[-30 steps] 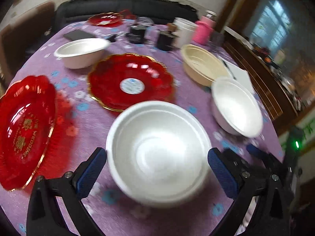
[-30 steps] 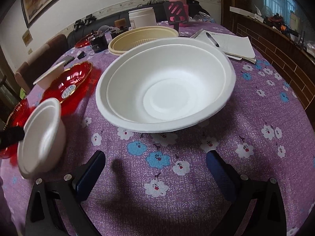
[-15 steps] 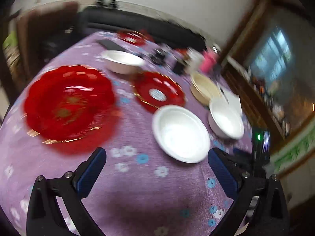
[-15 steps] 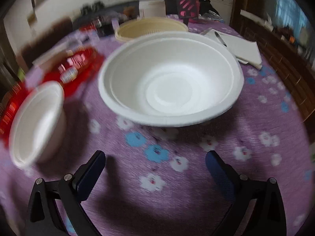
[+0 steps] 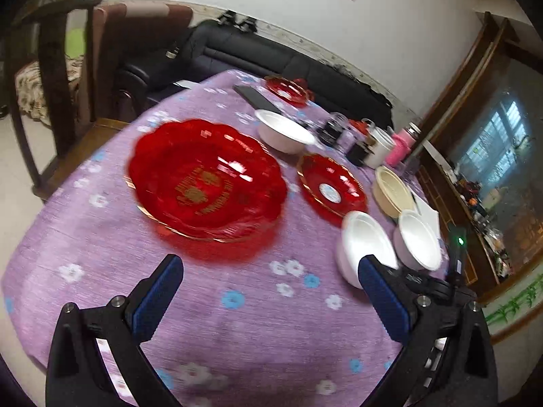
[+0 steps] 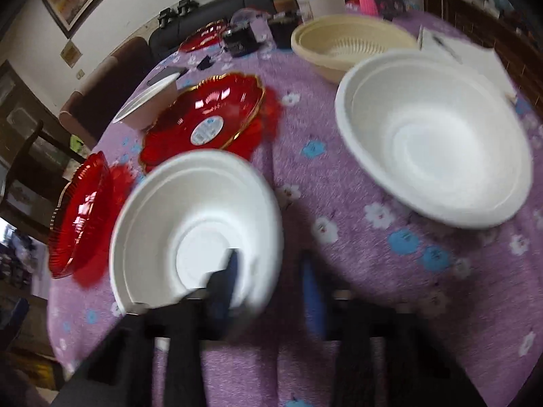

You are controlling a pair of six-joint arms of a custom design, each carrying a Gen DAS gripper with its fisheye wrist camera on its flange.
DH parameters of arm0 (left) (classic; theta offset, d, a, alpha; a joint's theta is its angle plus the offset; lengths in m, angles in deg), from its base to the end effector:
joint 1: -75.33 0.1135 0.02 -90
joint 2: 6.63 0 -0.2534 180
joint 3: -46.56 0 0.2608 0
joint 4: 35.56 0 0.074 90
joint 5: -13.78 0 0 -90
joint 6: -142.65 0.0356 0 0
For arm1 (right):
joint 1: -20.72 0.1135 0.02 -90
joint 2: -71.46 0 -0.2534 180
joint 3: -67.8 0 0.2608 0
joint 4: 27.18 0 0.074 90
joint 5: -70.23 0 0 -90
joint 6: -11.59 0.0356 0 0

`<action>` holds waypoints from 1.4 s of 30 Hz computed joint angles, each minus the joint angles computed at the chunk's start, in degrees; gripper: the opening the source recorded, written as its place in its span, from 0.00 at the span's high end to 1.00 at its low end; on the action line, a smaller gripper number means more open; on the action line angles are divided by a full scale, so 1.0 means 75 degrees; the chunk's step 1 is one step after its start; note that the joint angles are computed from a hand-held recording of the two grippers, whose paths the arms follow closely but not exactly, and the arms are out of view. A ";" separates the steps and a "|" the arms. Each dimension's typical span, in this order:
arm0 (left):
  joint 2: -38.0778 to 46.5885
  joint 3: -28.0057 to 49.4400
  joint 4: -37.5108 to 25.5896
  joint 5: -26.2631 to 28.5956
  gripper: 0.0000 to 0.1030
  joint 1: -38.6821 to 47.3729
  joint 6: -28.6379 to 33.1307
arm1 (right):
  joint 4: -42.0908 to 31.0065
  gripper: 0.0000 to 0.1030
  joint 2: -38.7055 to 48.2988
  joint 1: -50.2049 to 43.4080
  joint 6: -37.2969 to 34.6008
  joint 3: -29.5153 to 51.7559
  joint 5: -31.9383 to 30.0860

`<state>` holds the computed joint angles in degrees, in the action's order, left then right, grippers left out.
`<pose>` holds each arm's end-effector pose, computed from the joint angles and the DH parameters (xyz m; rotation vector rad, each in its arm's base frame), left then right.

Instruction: Organize plates and bowls

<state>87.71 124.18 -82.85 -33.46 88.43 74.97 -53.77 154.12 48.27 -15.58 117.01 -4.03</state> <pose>0.3296 0.0519 0.2011 0.4089 2.3743 -0.7264 0.2344 0.1114 0.1273 0.8705 2.4233 0.2378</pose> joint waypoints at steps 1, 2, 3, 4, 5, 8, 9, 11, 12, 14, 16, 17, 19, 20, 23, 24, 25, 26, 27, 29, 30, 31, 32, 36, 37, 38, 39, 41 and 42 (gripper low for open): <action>0.0107 0.0105 0.0064 -0.0065 0.00 0.0104 -0.0023 | -0.0308 0.80 -0.0072 0.0155 0.0150 0.0035 0.0285; 0.0212 0.0222 0.0099 -0.0139 0.00 0.0184 -0.0061 | -0.0634 0.81 -0.0140 0.0270 0.0272 0.0088 0.0494; 0.0357 0.0368 0.0136 -0.0164 0.00 0.0272 -0.0117 | -0.0935 0.81 -0.0285 0.0300 0.0358 0.0090 0.0573; 0.0474 0.0484 0.0180 -0.0188 0.00 0.0317 -0.0179 | -0.1070 0.80 -0.0462 0.0269 0.0357 0.0034 0.0548; 0.0603 0.0607 0.0253 -0.0257 0.00 0.0357 -0.0243 | -0.1095 0.80 -0.0684 0.0280 0.0330 -0.0075 0.0547; 0.0864 0.0815 0.0473 -0.0326 0.00 0.0458 -0.0392 | -0.1600 0.76 -0.1301 0.0433 0.0436 -0.0042 0.0788; 0.0964 0.0910 0.0485 -0.0348 0.00 0.0492 -0.0428 | -0.1838 0.75 -0.1523 0.0558 0.0522 0.0040 0.1009; 0.1187 0.1131 0.0564 -0.0499 0.00 0.0525 -0.0569 | -0.2360 0.70 -0.1697 0.1035 0.0639 0.0427 0.1770; 0.1281 0.1240 0.0596 -0.0593 0.00 0.0537 -0.0618 | -0.2556 0.67 -0.1655 0.1334 0.0588 0.0711 0.2209; 0.1500 0.1569 0.0597 -0.0775 0.00 0.0574 -0.0695 | -0.2458 0.45 -0.1367 0.1741 0.0232 0.1239 0.2800; 0.1753 0.2028 0.0618 -0.0938 0.00 0.0593 -0.0905 | -0.1846 0.23 -0.0826 0.1881 -0.0509 0.1779 0.2826; 0.1905 0.2289 0.0637 -0.0993 0.00 0.0580 -0.1020 | -0.1532 0.18 -0.0436 0.1867 -0.0953 0.2145 0.2606; 0.2264 0.2843 0.0566 -0.1221 0.00 0.0470 -0.1090 | -0.1322 0.18 0.0479 0.1716 -0.1478 0.3032 0.2008; 0.2513 0.3198 0.0452 -0.1391 0.00 0.0390 -0.1089 | -0.1182 0.18 0.0984 0.1576 -0.1691 0.3517 0.1546; 0.3547 0.4604 -0.0217 -0.1650 0.00 0.0160 -0.0965 | -0.1287 0.18 0.2653 0.1112 -0.2044 0.5200 0.0450; 0.3995 0.5213 -0.0561 -0.1770 0.00 0.0067 -0.0936 | -0.1439 0.18 0.3131 0.1014 -0.2059 0.5692 0.0302; 0.4435 0.5808 -0.0877 -0.1848 0.00 -0.0009 -0.0948 | -0.1632 0.19 0.3616 0.0932 -0.2030 0.6216 0.0164; 0.4775 0.6279 -0.1126 -0.1903 0.00 -0.0070 -0.0974 | -0.1864 0.20 0.4101 0.0873 -0.1958 0.6733 0.0089; 0.5270 0.6938 -0.1458 -0.2032 0.00 -0.0170 -0.1042 | -0.2114 0.21 0.4491 0.0805 -0.1911 0.7162 0.0084; 0.5926 0.7805 -0.1819 -0.2143 0.00 -0.0270 -0.1153 | -0.2575 0.22 0.5174 0.0688 -0.1753 0.7909 0.0092; 0.6228 0.8193 -0.1968 -0.2193 0.00 -0.0326 -0.1169 | -0.2669 0.23 0.5390 0.0634 -0.1705 0.8140 0.0029; 0.6508 0.8560 -0.2122 -0.2226 0.00 -0.0388 -0.1140 | -0.2778 0.23 0.5605 0.0596 -0.1688 0.8382 -0.0001; 0.6724 0.8838 -0.2237 -0.2240 0.00 -0.0450 -0.1113 | -0.2968 0.23 0.5857 0.0572 -0.1661 0.8673 0.0031; 0.7244 0.9471 -0.2560 -0.2219 0.00 -0.0726 -0.1138 | -0.3210 0.26 0.6465 0.0478 -0.1677 0.9235 -0.0017; 0.7433 0.9740 -0.2768 -0.2178 0.00 -0.0785 -0.1131 | -0.3160 0.28 0.6556 0.0424 -0.1644 0.9270 -0.0138; 0.7410 0.9640 -0.2677 -0.2178 0.01 -0.0837 -0.1166 | -0.3035 0.31 0.6570 0.0375 -0.1595 0.9186 -0.0298; 0.7282 0.9413 -0.2455 -0.2224 0.07 -0.0898 -0.1149 | -0.2964 0.33 0.6636 0.0315 -0.1572 0.9199 -0.0443; 0.7695 1.0111 -0.3106 -0.2141 0.39 -0.1017 -0.0830 | -0.2821 0.45 0.6646 0.0324 -0.1462 0.9130 -0.0525; 0.7784 1.0274 -0.3219 -0.2430 0.61 -0.1076 -0.0843 | -0.2681 0.52 0.6610 0.0334 -0.1555 0.9058 -0.0521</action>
